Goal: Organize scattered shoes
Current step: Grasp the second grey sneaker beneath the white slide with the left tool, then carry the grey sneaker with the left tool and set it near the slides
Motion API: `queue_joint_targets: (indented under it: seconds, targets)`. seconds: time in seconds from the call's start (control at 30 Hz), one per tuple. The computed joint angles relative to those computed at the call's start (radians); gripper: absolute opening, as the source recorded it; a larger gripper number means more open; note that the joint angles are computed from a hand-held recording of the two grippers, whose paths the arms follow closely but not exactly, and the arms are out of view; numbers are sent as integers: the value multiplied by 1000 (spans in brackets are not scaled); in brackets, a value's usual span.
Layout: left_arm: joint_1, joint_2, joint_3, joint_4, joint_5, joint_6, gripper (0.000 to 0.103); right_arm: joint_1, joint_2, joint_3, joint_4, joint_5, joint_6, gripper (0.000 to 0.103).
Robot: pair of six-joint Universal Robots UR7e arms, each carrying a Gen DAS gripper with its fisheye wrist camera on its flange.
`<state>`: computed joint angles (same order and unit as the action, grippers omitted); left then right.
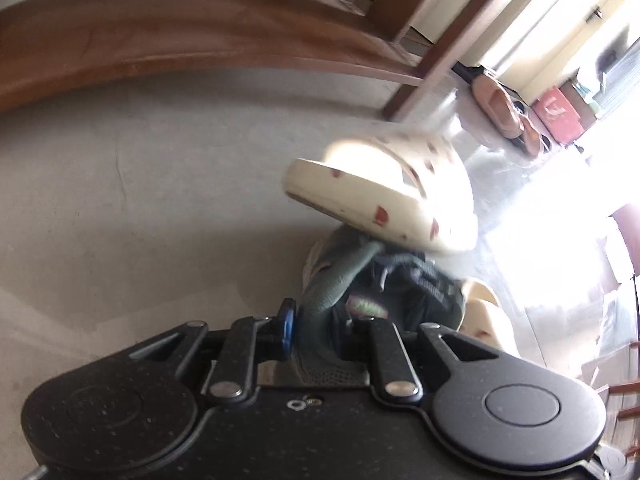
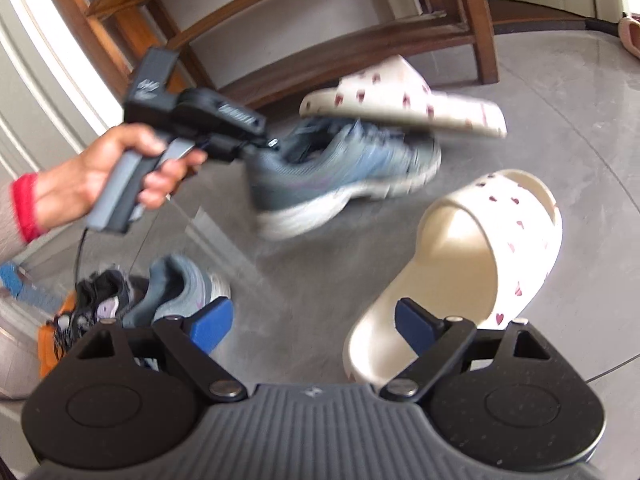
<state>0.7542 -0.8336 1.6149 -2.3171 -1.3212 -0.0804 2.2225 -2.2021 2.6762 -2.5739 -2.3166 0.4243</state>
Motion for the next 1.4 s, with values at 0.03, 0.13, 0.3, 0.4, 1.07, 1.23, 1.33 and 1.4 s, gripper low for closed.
queue_joint_targets:
  seconds: [0.03,0.13,0.3,0.4,1.07,1.23,1.33,1.4]
  targets:
    - [-14,-5,-2,13,2,37,17,1,0,0,-5,-5,3,90]
    - [-40,-19,9,52,15,103,17,18,3,-4,-19,-31,14,90]
    - [-67,-72,94,106,83,194,13,32,-17,-4,-9,-46,20,90]
    - [-64,-105,148,84,82,217,11,25,-23,-1,-6,-37,13,90]
    - [-131,-175,212,-46,87,885,13,17,-56,2,65,-43,38,90]
    - [-150,-124,246,-203,243,1015,17,9,-49,3,63,-46,18,90]
    - [-150,-88,253,-267,346,1004,19,-4,-66,5,78,-44,25,90]
    - [-149,-96,246,-248,381,944,22,-2,-77,4,87,-50,29,90]
